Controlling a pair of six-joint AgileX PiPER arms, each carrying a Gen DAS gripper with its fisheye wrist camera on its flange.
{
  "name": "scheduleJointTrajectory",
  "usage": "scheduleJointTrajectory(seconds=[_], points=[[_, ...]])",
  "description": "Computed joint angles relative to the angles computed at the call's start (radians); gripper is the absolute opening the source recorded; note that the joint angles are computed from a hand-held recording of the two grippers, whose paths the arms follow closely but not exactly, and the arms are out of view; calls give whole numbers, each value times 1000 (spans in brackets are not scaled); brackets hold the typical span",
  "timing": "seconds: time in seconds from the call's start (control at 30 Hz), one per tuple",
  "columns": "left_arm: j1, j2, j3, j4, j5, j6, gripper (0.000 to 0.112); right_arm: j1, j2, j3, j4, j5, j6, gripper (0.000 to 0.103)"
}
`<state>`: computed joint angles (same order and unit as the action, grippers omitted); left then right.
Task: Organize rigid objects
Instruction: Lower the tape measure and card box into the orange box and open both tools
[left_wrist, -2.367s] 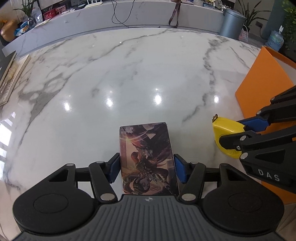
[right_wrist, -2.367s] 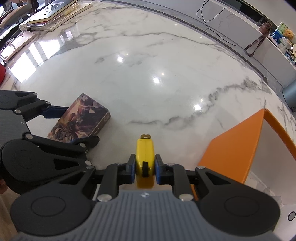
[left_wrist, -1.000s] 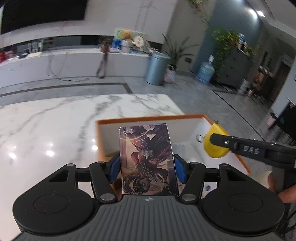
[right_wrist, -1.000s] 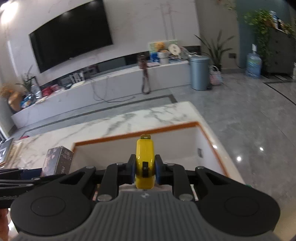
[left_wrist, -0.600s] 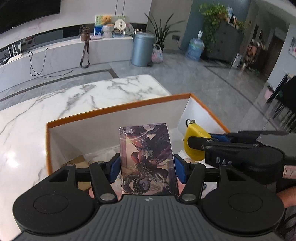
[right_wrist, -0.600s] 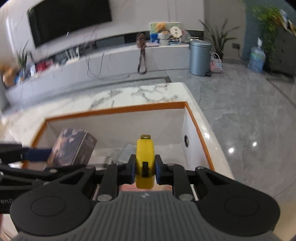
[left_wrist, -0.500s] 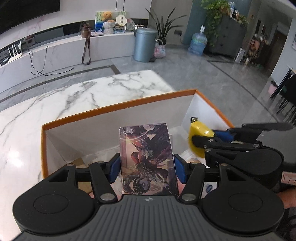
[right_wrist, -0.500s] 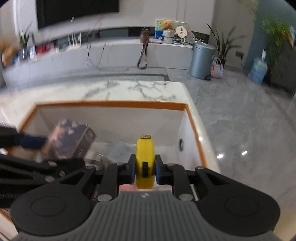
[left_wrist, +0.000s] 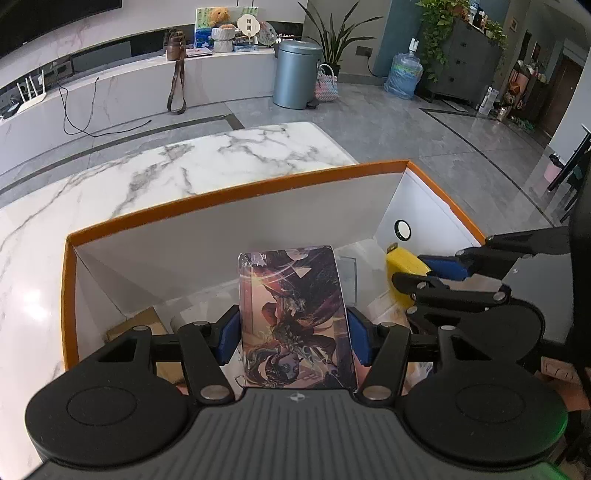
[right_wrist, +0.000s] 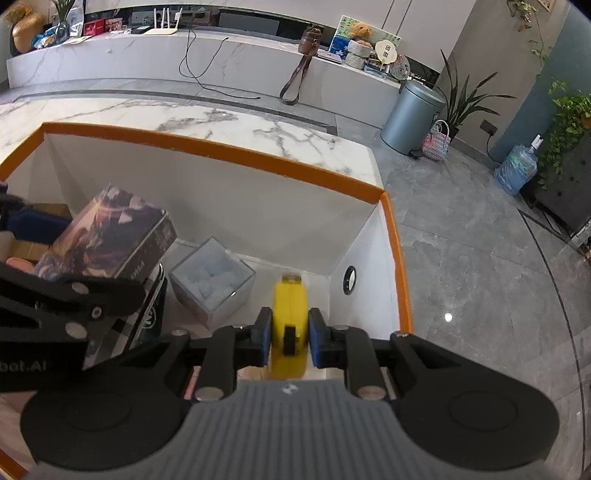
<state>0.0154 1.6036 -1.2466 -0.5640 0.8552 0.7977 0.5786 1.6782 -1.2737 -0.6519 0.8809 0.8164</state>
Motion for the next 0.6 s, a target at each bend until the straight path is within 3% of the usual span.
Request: scheduleJointTrajectory(seconds=[0.3, 0.5, 0.6], points=[[-8, -7, 9, -8, -10, -1, 68, 28, -74, 71, -93, -44, 161, 25], [-9, 7, 4, -37, -6, 27, 68, 50, -213, 231, -310, -133, 529, 26], [-28, 17, -5, -39, -2, 30, 68, 80, -254, 285, -439, -111, 705, 26]])
